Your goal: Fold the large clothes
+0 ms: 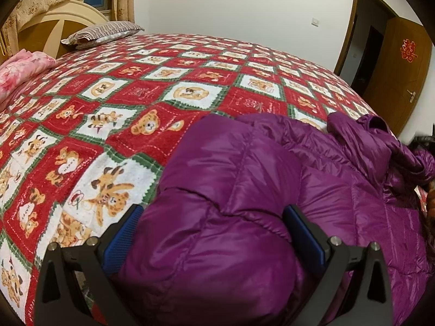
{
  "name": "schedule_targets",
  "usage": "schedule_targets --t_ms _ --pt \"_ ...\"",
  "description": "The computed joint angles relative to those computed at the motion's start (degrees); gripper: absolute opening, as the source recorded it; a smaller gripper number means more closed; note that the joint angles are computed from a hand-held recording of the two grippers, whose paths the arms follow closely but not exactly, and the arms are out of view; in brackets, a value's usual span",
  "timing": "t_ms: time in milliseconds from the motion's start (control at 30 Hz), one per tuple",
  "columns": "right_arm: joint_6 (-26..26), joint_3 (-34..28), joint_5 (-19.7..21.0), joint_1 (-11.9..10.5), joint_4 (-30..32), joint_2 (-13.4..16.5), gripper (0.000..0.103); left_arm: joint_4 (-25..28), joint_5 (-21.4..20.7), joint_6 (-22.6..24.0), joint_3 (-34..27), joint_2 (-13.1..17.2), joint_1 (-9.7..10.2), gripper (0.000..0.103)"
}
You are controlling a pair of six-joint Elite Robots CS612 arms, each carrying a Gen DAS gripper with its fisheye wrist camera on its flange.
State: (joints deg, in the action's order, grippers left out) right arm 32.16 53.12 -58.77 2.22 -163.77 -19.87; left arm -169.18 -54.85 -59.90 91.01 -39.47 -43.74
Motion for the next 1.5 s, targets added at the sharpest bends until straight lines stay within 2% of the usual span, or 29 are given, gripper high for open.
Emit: schedule_targets --t_ms 67,133,200,267,333,400,433,467,567,667,700,733,767,800,833,933,967,1000,1033,1100,1167,1233,1267,1333,1367,1433,1500 --pt "-3.8 1.3 0.2 0.7 -4.9 -1.2 0.006 0.0 -0.1 0.0 0.0 0.0 0.04 0.103" --pt "-9.4 3.9 5.4 0.7 -11.8 -2.6 0.006 -0.1 -0.2 -0.1 0.0 0.0 0.06 0.103" --pt "-21.4 8.2 12.5 1.3 -12.6 -6.1 0.006 0.0 -0.3 -0.1 0.0 0.0 0.07 0.103" --pt "-33.4 13.8 15.8 2.1 -8.6 -10.0 0.006 -0.3 -0.5 -0.2 0.1 0.0 0.1 0.103" --pt "-45.4 21.0 14.7 3.3 -4.7 -14.6 0.007 -0.6 -1.0 -0.3 0.2 -0.1 0.2 0.103" --pt "-56.7 27.2 9.5 4.5 0.1 -18.3 0.007 -0.4 -1.4 -0.2 0.3 -0.2 0.25 0.103" --pt "-59.6 29.3 6.5 5.0 2.3 -19.3 0.008 0.0 -1.8 -0.2 0.5 -0.4 0.25 0.103" --pt "-60.1 30.5 4.4 5.3 3.9 -19.6 0.008 0.2 -2.4 0.0 0.7 -0.7 0.28 0.103" --pt "-55.8 33.1 2.1 5.0 4.2 -19.7 0.014 -1.2 -6.4 2.1 2.4 -2.2 0.5 0.103" --pt "-47.6 36.5 6.0 3.0 -1.4 -20.1 0.028 -4.3 -8.7 4.0 5.2 -4.1 0.31 0.103" --pt "-43.7 38.0 7.5 2.3 -3.9 -20.5 0.042 -5.5 -9.1 4.7 6.2 -4.8 0.19 0.103" --pt "-41.9 38.3 8.4 2.0 -4.6 -20.6 0.061 -6.7 -9.3 5.3 6.9 -5.3 0.04 0.103" --pt "-38.6 39.4 11.0 1.2 -6.3 -20.8 0.071 -7.6 -9.4 5.8 7.3 -5.6 -0.02 0.103" --pt "-36.3 40.1 13.4 0.7 -8.0 -20.8 0.087 -8.6 -9.8 6.4 7.7 -6.0 -0.06 0.103" --pt "-33.0 41.0 16.7 0.0 -10.9 -20.6 0.09 -10.3 -10.6 7.3 8.2 -6.4 -0.06 0.103" --pt "-24.2 43.8 20.9 -1.3 -19.6 -20.9 0.09 -15.4 -13.7 8.7 8.3 -6.7 0.2 0.103" --pt "-21.6 43.8 21.1 -1.6 -22.2 -20.7 0.09 -16.4 -14.4 9.0 8.2 -6.7 0.36 0.103" --pt "-17.7 44.0 19.4 -1.8 -25.3 -20.6 0.09 -17.6 -15.3 9.2 8.0 -6.7 0.38 0.103" --pt "-16.0 44.3 17.4 -2.1 -26.2 -20.9 0.09 -18.7 -16.6 9.6 7.5 -6.5 0.44 0.103" --pt "-16.0 43.4 10.2 -1.4 -23.3 -21.5 0.09 -18.0 -20.5 10.6 5.6 -5.4 0.69 0.103" --pt "-17.5 41.5 5.2 -0.5 -19.1 -21.1 0.09 -13.0 -23.2 11.4 3.3 -4.5 0.68 0.103" --pt "-19.9 39.2 3.1 0.5 -13.4 -20.3 0.088 -9.9 -22.4 12.9 2.0 -3.6 0.0 0.1" --pt "-21.6 38.2 3.2 0.9 -11.3 -19.7 0.081 -9.9 -21.2 13.7 1.8 -3.3 -0.39 0.097" --pt "-25.7 36.5 5.5 1.5 -8.0 -18.9 0.028 -11.3 -20.9 14.6 1.0 -2.5 -0.69 0.073" --pt "-26.4 35.6 5.4 1.8 -6.6 -18.5 0.025 -12.1 -22.0 14.4 0.4 -2.2 -0.54 0.066" --pt "-25.1 33.5 1.8 2.6 -7.4 -17.6 0.022 -14.3 -24.4 14.7 -1.3 -1.0 -0.07 0.032" --pt "-23.1 32.5 0.7 2.7 -11.9 -16.9 0.021 -17.3 -23.8 16.3 -2.9 0.0 0.03 0.024"
